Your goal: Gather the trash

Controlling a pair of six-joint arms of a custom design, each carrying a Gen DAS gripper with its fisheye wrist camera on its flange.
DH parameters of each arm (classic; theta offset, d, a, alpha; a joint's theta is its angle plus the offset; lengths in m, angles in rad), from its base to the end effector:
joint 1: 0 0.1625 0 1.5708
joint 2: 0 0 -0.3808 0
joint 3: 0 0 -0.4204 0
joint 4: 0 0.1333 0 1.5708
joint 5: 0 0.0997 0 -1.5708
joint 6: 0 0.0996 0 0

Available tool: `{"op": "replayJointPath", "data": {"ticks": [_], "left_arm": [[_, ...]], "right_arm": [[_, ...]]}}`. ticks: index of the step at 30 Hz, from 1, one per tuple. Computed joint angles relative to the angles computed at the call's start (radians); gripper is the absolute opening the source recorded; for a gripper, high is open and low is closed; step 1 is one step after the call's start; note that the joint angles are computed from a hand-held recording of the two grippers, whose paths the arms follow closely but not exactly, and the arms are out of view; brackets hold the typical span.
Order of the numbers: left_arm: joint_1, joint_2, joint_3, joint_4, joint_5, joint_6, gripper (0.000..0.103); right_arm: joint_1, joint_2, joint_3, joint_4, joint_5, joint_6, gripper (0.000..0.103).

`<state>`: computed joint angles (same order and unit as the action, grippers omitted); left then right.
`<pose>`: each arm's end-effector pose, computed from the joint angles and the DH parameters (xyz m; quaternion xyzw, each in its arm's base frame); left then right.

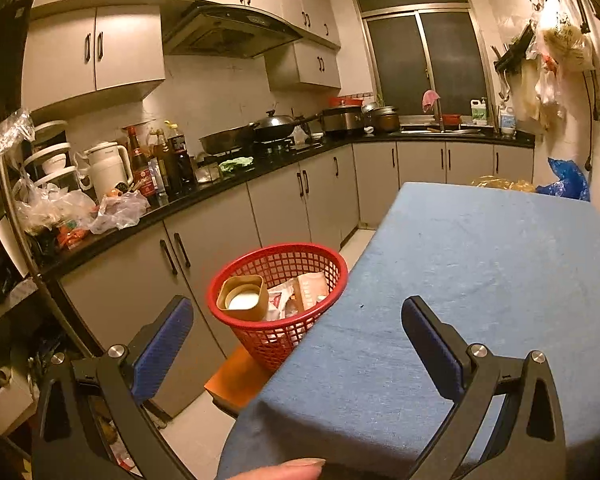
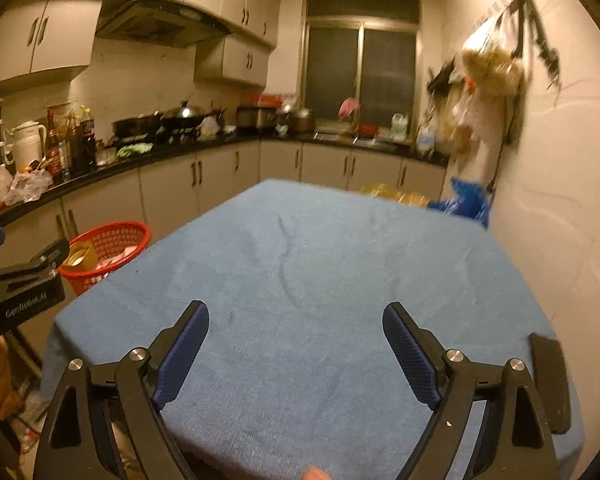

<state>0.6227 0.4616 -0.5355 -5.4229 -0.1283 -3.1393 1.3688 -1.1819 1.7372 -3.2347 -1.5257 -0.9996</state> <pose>-0.4175 -0.5855 -0.0375 0.0239 0.6739 -0.5408 0.5028 0.0076 -0.6499 0.3381 0.3410 -0.7787 0.4449 0.2817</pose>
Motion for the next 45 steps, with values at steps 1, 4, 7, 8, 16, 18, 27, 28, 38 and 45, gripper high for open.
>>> {"op": "replayJointPath", "data": {"ticks": [1, 4, 7, 8, 16, 18, 27, 28, 38, 45], "left_arm": [[0.000, 0.002, 0.000, 0.019, 0.003, -0.029, 0.103], [0.002, 0.010, -0.011, 0.055, 0.019, -0.078, 0.103], [0.005, 0.018, -0.029, 0.045, 0.021, -0.062, 0.103], [0.007, 0.027, -0.049, 0.030, 0.023, -0.041, 0.103], [0.006, 0.008, 0.015, 0.072, 0.011, -0.127, 0.103], [0.007, 0.026, -0.030, 0.040, 0.019, -0.062, 0.103], [0.006, 0.041, -0.067, -0.013, 0.026, 0.021, 0.103], [0.007, 0.046, -0.081, -0.034, 0.026, 0.051, 0.103], [0.010, 0.034, -0.058, -0.025, 0.026, 0.037, 0.103], [0.011, 0.038, -0.066, -0.017, 0.023, 0.031, 0.103]], "right_arm": [[-0.003, -0.002, 0.009, -0.024, 0.016, 0.001, 0.094], [-0.007, -0.013, 0.023, -0.031, 0.045, 0.010, 0.097], [-0.006, -0.008, 0.027, -0.056, 0.048, 0.010, 0.097], [-0.007, -0.008, 0.027, -0.059, 0.051, 0.010, 0.097], [-0.012, -0.008, 0.032, -0.073, 0.067, 0.037, 0.102], [-0.010, -0.004, 0.029, -0.071, 0.058, 0.034, 0.102], [-0.007, 0.009, 0.020, -0.060, 0.031, 0.018, 0.102], [-0.006, 0.011, 0.019, -0.059, 0.027, 0.016, 0.102], [-0.002, 0.018, 0.021, -0.052, 0.016, 0.002, 0.102], [-0.003, 0.019, 0.020, -0.050, 0.009, -0.008, 0.102]]}}
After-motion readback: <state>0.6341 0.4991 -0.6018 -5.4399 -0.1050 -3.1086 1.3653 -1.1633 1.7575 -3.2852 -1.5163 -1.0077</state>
